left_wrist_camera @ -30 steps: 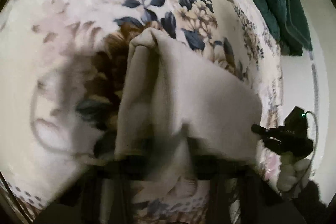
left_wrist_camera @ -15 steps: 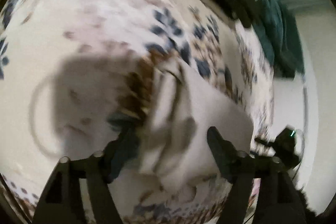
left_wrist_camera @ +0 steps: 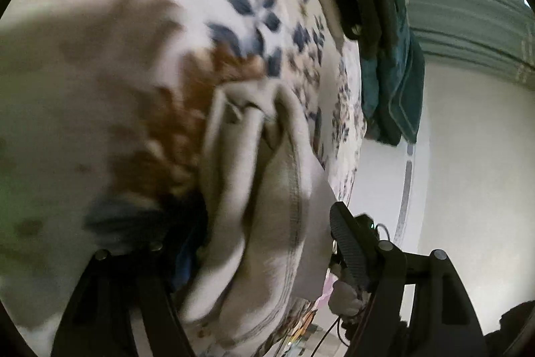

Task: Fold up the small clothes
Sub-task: 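Carry the folded shirt with both grippers onto the dark folded stack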

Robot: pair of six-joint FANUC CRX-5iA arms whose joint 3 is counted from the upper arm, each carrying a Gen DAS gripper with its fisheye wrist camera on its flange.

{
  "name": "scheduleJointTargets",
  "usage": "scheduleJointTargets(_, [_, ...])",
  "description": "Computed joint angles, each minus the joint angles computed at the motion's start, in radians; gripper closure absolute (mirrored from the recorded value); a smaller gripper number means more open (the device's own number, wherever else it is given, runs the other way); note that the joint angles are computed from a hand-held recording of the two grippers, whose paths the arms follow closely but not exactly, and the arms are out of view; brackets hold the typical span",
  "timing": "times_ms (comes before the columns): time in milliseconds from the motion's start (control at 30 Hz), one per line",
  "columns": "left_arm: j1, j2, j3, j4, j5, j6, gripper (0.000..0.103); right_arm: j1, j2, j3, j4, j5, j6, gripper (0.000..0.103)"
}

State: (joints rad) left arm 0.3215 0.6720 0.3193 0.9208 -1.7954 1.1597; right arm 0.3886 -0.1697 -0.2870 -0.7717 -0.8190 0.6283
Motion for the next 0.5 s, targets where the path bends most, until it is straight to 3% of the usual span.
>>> scheduleJointTargets(133, [-0.025, -0.023, 0.037, -0.074, 0.010, -0.042, 0.034, 0.023, 0.026, 0.028, 0.051, -0.017, -0.038, 0.019])
scheduleJointTargets(167, [-0.032, -0.036, 0.046, -0.097, 0.022, -0.061, 0.045, 0.038, 0.030, 0.036, 0.083, -0.022, -0.058, 0.034])
scheduleJointTargets(200, [-0.035, -0.046, 0.056, -0.120, 0.030, -0.077, 0.065, 0.056, 0.036, 0.044, 0.124, -0.032, -0.088, 0.059])
scheduleJointTargets(233, [-0.041, -0.050, 0.076, -0.153, 0.032, -0.089, 0.087, 0.065, 0.039, 0.048, 0.141, -0.034, -0.104, 0.067])
scheduleJointTargets(300, [-0.042, -0.064, 0.088, -0.174, 0.050, -0.098, 0.087, 0.093, 0.037, 0.050, 0.191, -0.015, -0.165, 0.077])
scheduleJointTargets(500, [-0.052, -0.064, 0.174, -0.196, 0.023, -0.091, 0.088, 0.148, 0.056, 0.123, 0.334, -0.045, -0.292, 0.080])
